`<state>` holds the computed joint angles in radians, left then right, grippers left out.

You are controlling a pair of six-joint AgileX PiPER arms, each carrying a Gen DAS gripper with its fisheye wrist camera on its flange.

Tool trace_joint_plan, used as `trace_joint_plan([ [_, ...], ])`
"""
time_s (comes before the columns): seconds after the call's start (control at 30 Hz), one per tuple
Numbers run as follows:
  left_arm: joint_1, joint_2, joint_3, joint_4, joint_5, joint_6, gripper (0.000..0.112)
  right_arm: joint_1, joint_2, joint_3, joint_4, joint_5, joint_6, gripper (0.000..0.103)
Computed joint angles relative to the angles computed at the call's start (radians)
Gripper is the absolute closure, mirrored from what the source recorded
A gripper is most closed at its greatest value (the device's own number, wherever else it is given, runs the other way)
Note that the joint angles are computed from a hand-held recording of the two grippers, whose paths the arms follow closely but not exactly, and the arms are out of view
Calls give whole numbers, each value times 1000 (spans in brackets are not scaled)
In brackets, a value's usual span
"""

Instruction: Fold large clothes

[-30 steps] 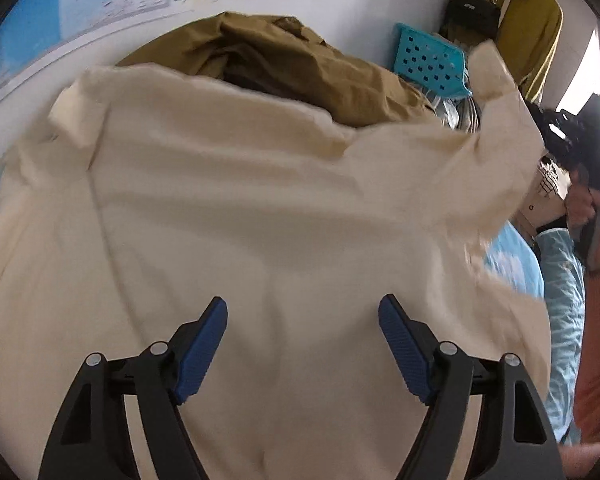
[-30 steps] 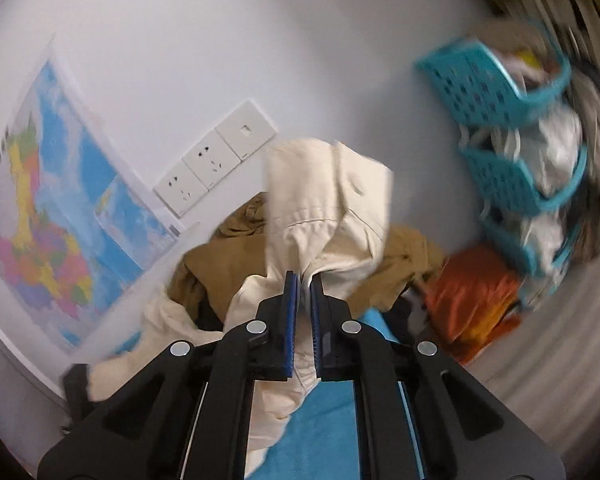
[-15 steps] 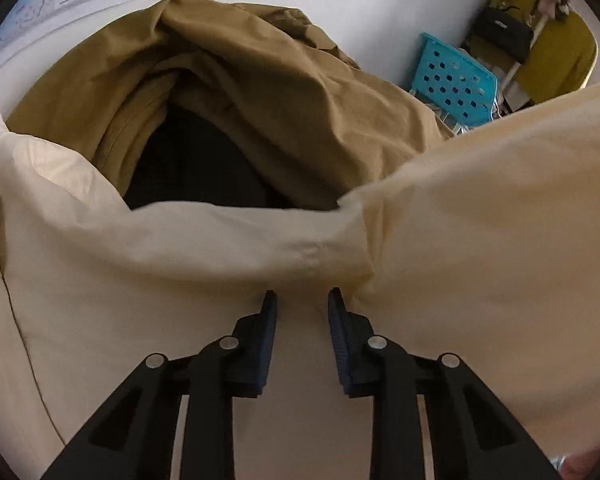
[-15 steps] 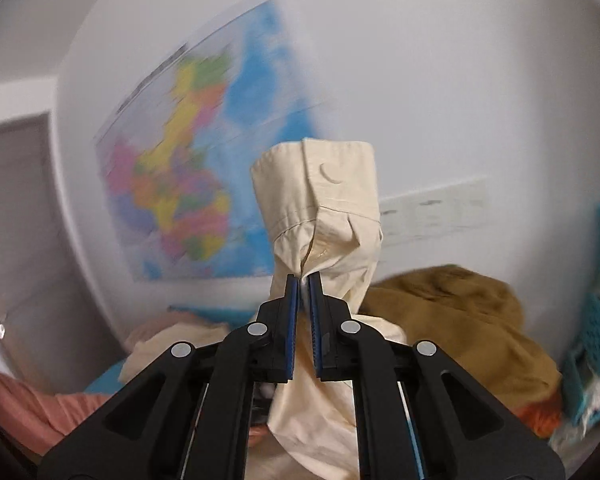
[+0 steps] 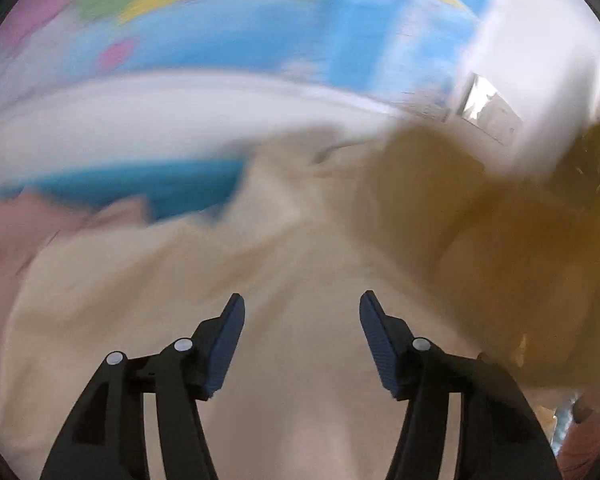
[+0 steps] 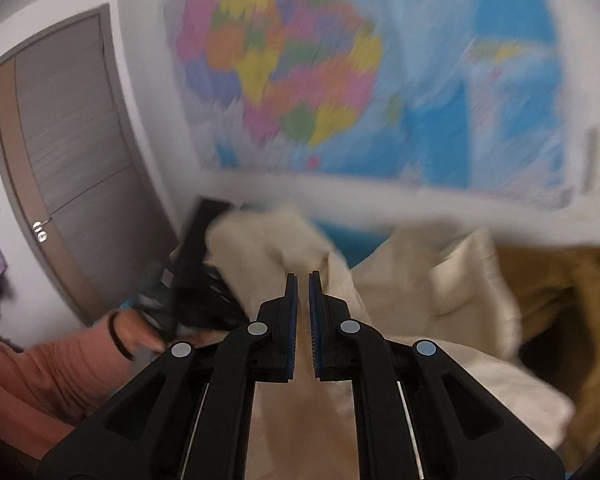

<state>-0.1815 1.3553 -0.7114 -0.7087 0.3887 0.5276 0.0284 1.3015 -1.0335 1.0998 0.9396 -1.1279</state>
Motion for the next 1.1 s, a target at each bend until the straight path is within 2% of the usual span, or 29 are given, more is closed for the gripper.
trace_joint_plan([
  [0.07,129,-25,63,-139,54,180,55,101,54,5,-57,-95,51,94],
  [0.1,193,-32,87,-196,90,262,54,135,93,4,-69,-113,73,92],
  [0.17,320,-58,132,-298,167,423,54,185,156,-4,-124,-137,147,65],
  [0.2,348,-84,151,-327,195,465,53,216,183,-9,-181,-156,211,44],
  [0.27,411,-106,169,-386,256,556,47,241,183,10,-242,-185,256,44],
  [0.37,422,-110,164,-380,279,599,40,162,127,38,-195,-103,206,45],
  [0.43,349,-74,135,-376,246,585,35,42,47,55,-147,-16,143,41],
  [0.53,255,-13,100,-375,207,566,33,-132,-57,69,-164,26,106,36],
  [0.57,213,17,83,-360,172,542,33,-179,-72,66,-183,35,108,36],
  [0.63,166,71,56,-349,148,526,31,-281,-73,60,-210,72,98,36],
  [0.7,99,131,16,-267,110,435,28,-361,-53,71,-265,77,112,34],
  [0.77,62,170,-7,-227,108,406,29,-403,-31,97,-300,65,105,34],
  [0.8,48,185,-14,-227,114,410,43,-420,-18,116,-313,57,98,35],
  [0.83,33,190,-15,-208,105,393,61,-428,-9,134,-318,47,89,36],
  [0.87,10,191,-12,-182,90,372,70,-441,-2,150,-319,40,74,36],
  [0.93,16,157,17,-245,101,446,87,-457,7,182,-312,25,44,39],
  [1.0,33,91,54,-286,108,481,89,-444,9,203,-301,-1,31,40],
  [1.1,111,-18,96,-319,195,517,90,-387,0,223,-315,-82,40,43],
])
